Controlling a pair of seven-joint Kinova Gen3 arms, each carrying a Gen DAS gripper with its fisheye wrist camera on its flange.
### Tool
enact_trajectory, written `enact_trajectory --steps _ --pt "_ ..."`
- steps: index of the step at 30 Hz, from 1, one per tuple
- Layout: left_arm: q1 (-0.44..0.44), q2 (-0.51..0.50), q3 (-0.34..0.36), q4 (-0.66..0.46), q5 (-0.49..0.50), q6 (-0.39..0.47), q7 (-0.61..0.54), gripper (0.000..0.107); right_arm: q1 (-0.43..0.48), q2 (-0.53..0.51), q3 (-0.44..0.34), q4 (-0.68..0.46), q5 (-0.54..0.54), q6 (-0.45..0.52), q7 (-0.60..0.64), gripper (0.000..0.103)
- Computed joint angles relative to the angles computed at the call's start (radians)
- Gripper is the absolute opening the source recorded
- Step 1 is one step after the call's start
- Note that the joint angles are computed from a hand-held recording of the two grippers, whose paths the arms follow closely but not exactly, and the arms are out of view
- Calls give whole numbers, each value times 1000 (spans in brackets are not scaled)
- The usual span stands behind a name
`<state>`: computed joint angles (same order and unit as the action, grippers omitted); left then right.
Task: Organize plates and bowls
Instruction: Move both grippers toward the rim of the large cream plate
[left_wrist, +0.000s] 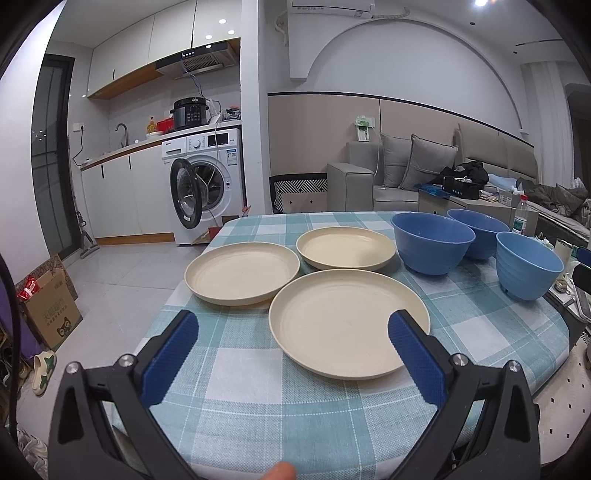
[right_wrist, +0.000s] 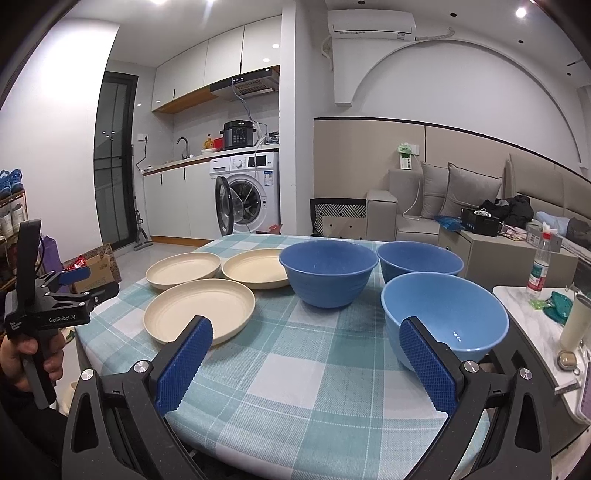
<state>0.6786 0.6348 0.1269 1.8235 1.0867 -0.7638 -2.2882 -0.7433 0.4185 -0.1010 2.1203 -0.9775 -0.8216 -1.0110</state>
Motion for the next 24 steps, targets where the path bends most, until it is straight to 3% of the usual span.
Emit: enact_trajectory --steps 12,18,24 --pt "-38 -4 -4 -43 44 25 -54 103 26 8 25 -103 5 119 67 103" --pt "-55 5 0 -83 108 17 -154 103 35 28 49 -167 -22 187 120 103" --pt "-100 7 9 -103 96 54 -181 103 57 46 73 -237 -9 276 132 103"
